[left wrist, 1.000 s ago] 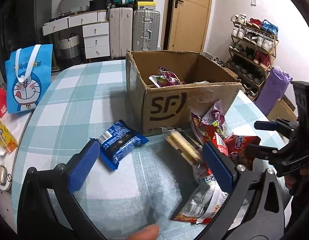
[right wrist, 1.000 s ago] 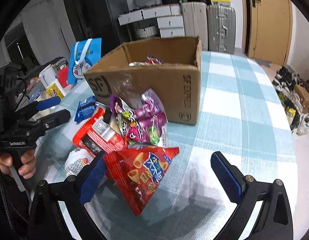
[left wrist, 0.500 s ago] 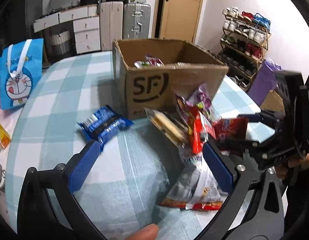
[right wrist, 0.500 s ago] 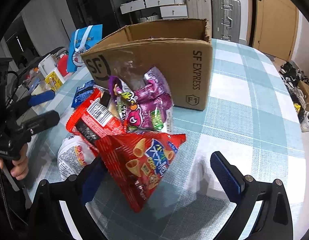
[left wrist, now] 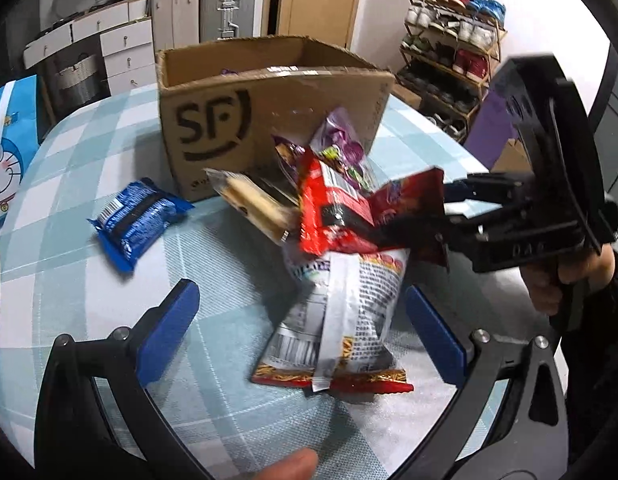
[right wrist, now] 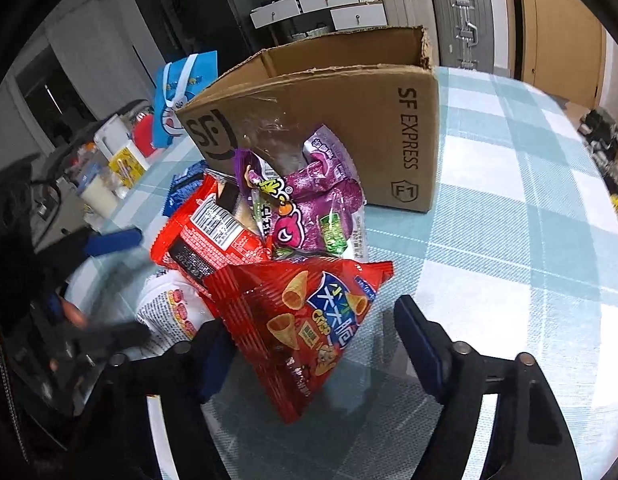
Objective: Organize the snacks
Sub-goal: 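Reach the left gripper to a white bag while the right reaches the red triangular chip bag, then close the left gripper on the white bag while the right grasps the red chip bag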
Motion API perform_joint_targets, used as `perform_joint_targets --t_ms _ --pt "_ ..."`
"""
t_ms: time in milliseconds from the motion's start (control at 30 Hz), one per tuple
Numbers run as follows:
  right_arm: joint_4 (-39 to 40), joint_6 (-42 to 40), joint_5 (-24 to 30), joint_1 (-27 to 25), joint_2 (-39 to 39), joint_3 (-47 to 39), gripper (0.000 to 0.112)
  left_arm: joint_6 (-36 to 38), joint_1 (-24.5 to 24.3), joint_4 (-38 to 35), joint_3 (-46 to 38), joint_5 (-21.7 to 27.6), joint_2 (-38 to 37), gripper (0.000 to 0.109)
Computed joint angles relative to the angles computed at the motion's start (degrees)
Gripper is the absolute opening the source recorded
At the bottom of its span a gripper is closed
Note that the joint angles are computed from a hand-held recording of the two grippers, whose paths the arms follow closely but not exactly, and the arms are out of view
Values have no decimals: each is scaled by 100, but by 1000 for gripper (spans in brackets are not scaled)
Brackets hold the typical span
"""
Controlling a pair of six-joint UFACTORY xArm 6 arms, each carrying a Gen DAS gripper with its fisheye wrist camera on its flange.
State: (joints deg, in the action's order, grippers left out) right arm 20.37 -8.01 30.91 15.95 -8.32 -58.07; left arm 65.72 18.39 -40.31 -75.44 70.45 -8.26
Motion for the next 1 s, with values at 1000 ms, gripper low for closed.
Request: perform_joint_targets --t_ms 1000 --pt "300 -338 -169 -47 -43 49 47 195 -89 293 102 576 35 62"
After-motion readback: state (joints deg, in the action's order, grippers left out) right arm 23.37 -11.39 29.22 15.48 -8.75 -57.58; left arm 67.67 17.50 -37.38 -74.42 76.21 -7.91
